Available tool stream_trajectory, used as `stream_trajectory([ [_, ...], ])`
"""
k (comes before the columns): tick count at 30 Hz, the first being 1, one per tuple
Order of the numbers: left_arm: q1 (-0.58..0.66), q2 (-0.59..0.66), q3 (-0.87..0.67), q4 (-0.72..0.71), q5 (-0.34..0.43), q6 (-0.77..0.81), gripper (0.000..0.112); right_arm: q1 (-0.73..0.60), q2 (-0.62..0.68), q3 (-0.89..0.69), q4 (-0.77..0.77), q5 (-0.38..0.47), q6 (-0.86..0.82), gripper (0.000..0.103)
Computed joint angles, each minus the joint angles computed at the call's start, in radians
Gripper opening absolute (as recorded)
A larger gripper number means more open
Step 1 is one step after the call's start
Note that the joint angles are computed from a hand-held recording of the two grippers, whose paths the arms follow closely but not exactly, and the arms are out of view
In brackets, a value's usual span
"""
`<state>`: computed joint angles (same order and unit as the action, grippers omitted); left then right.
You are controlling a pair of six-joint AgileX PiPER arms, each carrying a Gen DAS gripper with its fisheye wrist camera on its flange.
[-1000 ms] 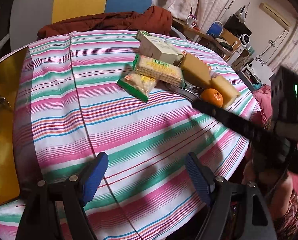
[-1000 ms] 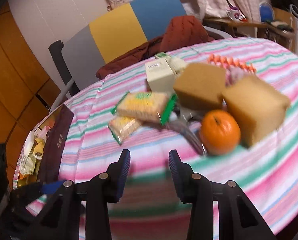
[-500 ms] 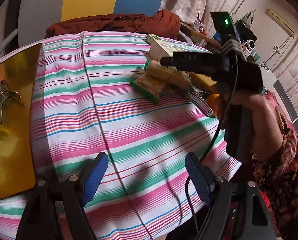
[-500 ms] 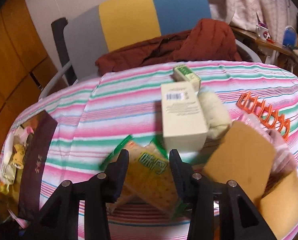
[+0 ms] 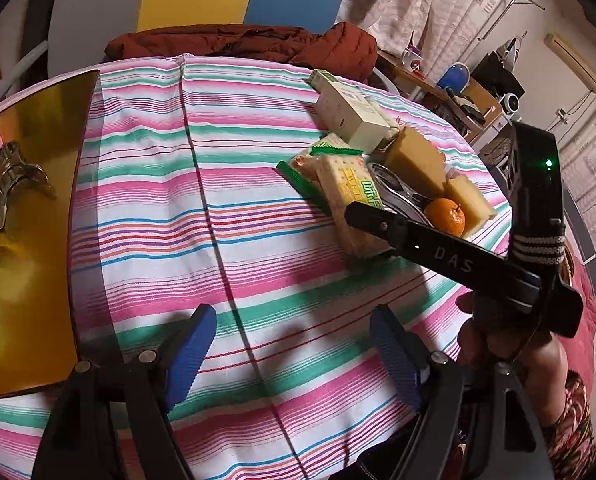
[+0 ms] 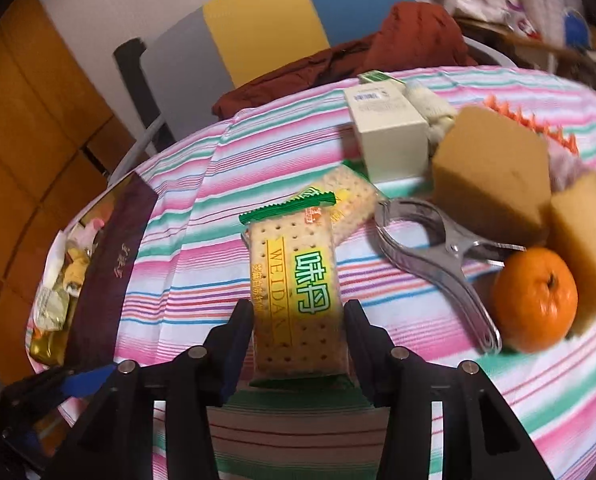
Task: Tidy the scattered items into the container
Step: 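Move both open tools back to the WEIDAN cracker packs, then grasp a WEIDAN cracker pack with the right tool while the left tool grasps another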
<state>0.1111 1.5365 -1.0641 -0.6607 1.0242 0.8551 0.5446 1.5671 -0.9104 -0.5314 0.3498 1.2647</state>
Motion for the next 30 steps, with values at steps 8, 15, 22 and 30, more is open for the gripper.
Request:
stream_trajectory([
  [8,-0.014,-0.004,-0.029,0.009,-0.007,-0.023,0.080,0.016,0.048,-0.061,-0.040,0.030,0.004,0.046],
  [15,-0.062,0.034,-0.091,0.054,-0.042,-0.052,0.080,0.029,-0.066,0.086,-0.114,0.007,0.162,0.045],
  [22,-0.160,0.169,-0.259,0.113,-0.023,-0.118,0.079,0.035,-0.184,0.224,-0.141,-0.014,0.297,0.045],
  [30,-0.342,0.273,-0.385,0.263,-0.138,-0.135,0.079,0.058,-0.194,0.262,-0.301,-0.041,0.499,0.045],
])
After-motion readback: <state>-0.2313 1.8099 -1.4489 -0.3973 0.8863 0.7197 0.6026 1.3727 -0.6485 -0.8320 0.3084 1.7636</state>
